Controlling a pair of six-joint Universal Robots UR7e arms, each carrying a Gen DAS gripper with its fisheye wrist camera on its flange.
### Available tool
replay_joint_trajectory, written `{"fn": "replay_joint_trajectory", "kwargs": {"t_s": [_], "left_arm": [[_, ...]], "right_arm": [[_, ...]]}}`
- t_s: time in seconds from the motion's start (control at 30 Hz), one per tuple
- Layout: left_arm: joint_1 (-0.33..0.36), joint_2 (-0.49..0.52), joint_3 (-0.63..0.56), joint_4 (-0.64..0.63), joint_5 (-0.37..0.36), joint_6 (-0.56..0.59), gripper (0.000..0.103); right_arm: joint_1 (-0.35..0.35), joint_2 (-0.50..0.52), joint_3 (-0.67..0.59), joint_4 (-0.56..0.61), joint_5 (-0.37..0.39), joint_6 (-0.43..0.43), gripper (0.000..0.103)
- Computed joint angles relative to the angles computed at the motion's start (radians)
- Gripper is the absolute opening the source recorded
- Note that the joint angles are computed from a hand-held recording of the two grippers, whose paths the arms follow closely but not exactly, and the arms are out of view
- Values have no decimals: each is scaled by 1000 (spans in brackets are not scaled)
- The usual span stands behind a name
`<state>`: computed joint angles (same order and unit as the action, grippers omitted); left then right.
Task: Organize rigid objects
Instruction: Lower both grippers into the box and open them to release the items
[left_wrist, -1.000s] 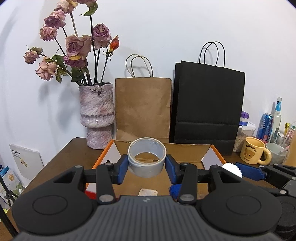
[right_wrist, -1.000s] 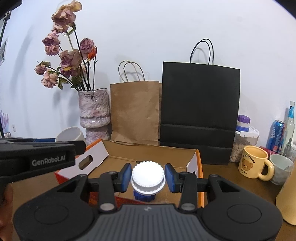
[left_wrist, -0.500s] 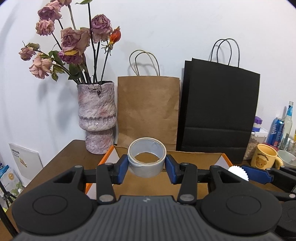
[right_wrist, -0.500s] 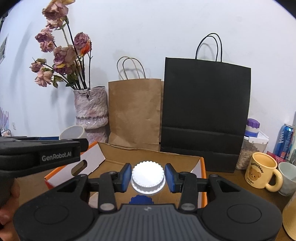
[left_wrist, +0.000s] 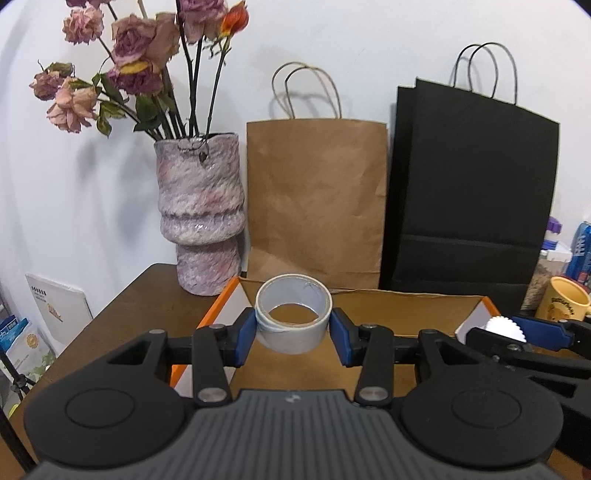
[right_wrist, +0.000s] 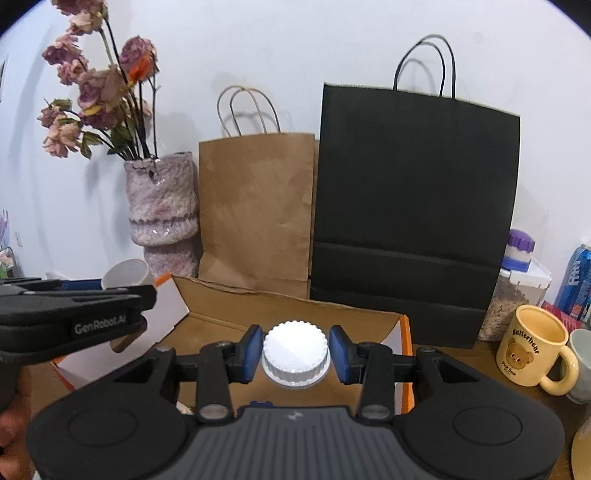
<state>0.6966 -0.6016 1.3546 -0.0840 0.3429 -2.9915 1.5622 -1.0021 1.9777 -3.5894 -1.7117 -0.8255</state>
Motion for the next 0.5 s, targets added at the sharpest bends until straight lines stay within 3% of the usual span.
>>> {"fn": "replay_joint_trajectory", "kwargs": {"t_s": [0.5], "left_arm": [[53,69,-104,147,6,-75,44]], "right_arm": [[-8,67,-79,52,-52,-31,39]]}}
